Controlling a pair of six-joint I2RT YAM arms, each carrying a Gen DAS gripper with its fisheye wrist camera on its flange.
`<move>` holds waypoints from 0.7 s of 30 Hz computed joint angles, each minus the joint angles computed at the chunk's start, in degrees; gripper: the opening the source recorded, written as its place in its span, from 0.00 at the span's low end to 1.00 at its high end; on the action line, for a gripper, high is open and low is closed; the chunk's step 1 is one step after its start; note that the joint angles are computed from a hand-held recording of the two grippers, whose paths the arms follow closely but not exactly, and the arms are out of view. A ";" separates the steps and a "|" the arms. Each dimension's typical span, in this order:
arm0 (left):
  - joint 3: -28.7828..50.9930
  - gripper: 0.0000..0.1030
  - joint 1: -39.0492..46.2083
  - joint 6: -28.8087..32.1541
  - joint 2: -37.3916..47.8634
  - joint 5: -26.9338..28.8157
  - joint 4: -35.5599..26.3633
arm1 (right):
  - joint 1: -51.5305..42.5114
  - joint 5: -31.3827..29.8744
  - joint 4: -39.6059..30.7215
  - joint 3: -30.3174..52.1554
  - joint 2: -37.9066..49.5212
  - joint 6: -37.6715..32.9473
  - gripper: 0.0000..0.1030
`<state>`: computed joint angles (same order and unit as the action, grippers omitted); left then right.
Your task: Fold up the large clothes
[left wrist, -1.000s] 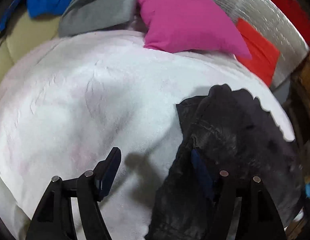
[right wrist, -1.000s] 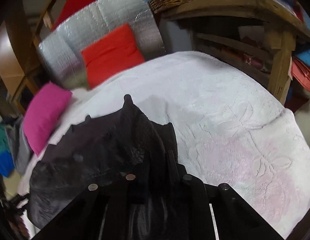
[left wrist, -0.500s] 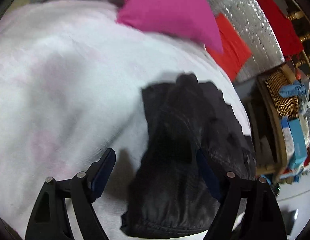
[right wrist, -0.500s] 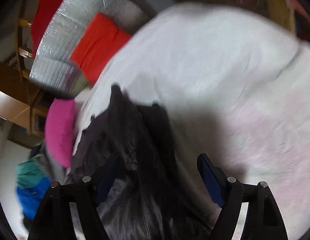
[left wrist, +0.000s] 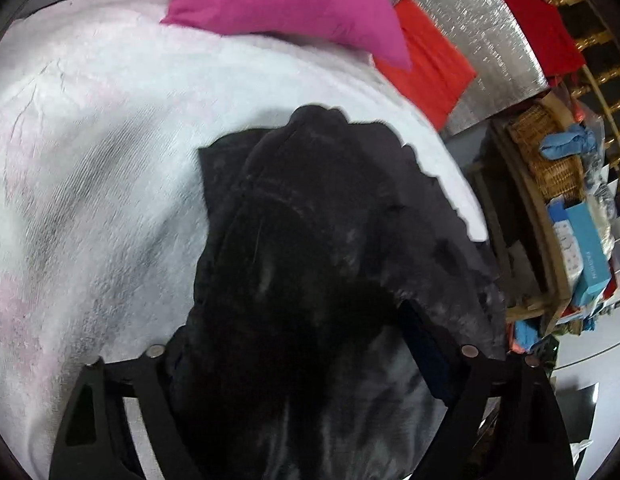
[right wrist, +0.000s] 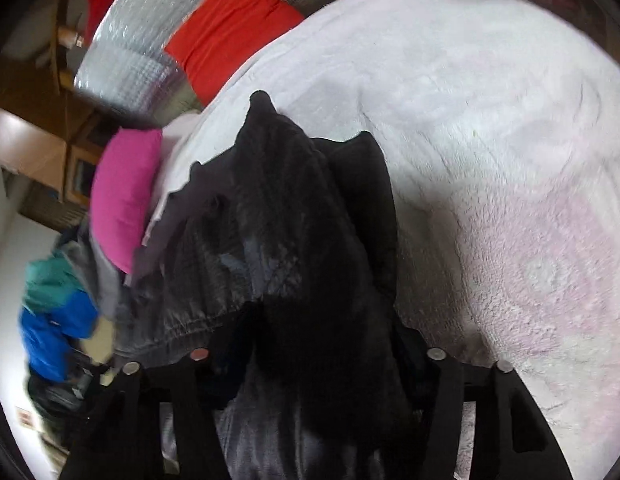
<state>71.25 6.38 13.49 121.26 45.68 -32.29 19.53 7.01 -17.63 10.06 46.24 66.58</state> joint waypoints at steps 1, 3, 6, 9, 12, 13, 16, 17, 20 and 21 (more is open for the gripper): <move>-0.41 0.74 -0.17 -0.30 -0.45 0.07 0.77 | 0.59 0.44 0.54 0.04 -0.02 -0.17 0.37; -2.05 0.61 -0.96 -1.12 -1.87 -1.55 3.47 | 3.11 3.85 1.12 2.70 4.82 -0.10 0.33; -2.95 0.42 -1.50 -3.74 -2.94 -2.42 7.27 | 6.84 9.51 -0.60 6.63 9.65 1.23 0.26; -3.57 0.31 -1.13 -7.67 -4.18 0.12 11.95 | 9.95 17.78 -2.58 10.80 11.60 1.47 0.23; -5.74 0.31 -1.57 -10.15 -5.70 -1.26 17.98 | 12.34 23.99 -1.34 13.58 15.57 2.11 0.23; -5.64 0.31 -2.14 -10.21 -5.19 -3.16 18.41 | 11.87 23.58 -0.67 13.50 16.74 2.30 0.23; -2.67 0.49 -3.82 -9.74 -1.28 -7.63 14.73 | 5.78 16.01 3.32 12.64 23.49 1.49 0.29; -1.75 0.57 -3.62 -10.28 -0.34 -7.74 13.45 | 5.48 15.42 3.39 12.37 22.88 1.58 0.30; 1.25 0.61 -2.02 -10.05 0.93 -5.40 7.60 | 6.32 15.06 -0.68 11.86 17.70 3.67 0.37; 1.64 0.62 -1.44 -9.66 0.90 -5.16 6.38 | 7.34 15.23 -3.24 11.66 15.72 5.74 0.46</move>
